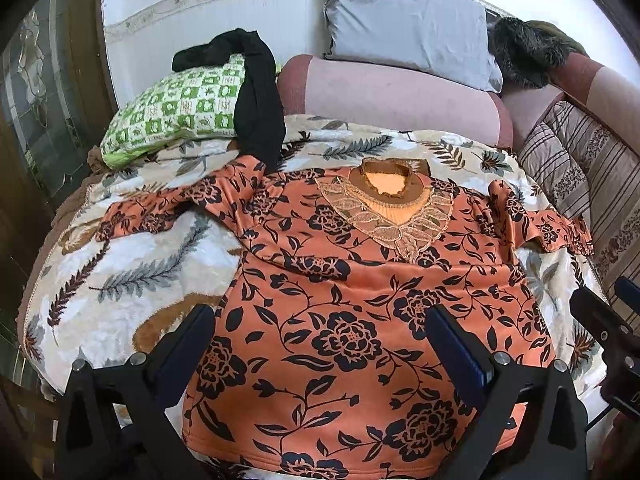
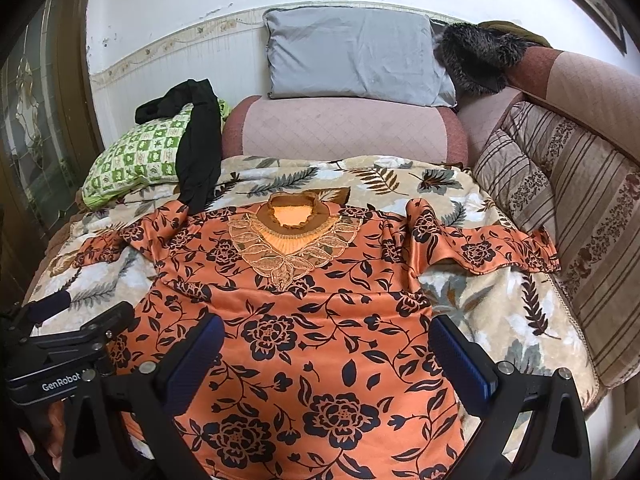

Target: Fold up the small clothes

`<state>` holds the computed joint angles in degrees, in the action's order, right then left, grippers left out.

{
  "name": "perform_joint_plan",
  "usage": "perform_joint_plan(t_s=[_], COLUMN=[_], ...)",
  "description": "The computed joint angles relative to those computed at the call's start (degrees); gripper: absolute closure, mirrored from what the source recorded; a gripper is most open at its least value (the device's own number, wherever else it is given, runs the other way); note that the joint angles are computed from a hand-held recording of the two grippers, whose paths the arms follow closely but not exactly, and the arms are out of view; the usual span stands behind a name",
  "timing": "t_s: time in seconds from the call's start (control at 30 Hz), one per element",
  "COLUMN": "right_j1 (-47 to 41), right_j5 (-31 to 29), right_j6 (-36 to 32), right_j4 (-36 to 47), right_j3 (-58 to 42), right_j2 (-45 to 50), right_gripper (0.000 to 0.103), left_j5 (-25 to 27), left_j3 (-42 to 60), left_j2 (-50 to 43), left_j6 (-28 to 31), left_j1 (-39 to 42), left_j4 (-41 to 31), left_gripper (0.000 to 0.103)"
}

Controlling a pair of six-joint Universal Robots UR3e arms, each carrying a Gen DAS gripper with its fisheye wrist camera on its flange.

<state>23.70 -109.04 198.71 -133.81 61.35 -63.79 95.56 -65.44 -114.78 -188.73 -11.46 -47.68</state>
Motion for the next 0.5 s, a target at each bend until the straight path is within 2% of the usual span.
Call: perform_joint_plan(t_s=[0.13,0.23,0.33,0.43,0.5], right_j1=[-5.8,-16.3,-30.8,-45.4,-52.9], right_j5=[9.6,22.9,37.3,49.5,55.2], right_j6=[1.2,4.6,9.7,15.9,20.4], right_j4=[-3.3,-12.8,-23.6,-33.4,-38.5], right_j3=[9.1,25.3,40.3,48.1,48.0], right_j2=[-4.4,-11.9,-17.0,-15.2,-9.6], right_gripper=[0.0,0.0,0.0,0.0,0.001], left_j5=[-3.6,-4.1,-3.4,-2.3,-1.6], left_j3=[-2.3,-3.1,-2.4,0.1,2.5], left_j2=[-1.0,-3.2,-6.0,-9.1,-10.9], left_j6=[-0.2,-1.0,-1.2,-0.9,-0.3], left_j1=[2.8,4.3,4.6,4.2,3.5], left_j4=[0.0,-1.0,-2.4,-4.2,-5.1], left_gripper=[0.0,0.0,0.0,0.0,0.0])
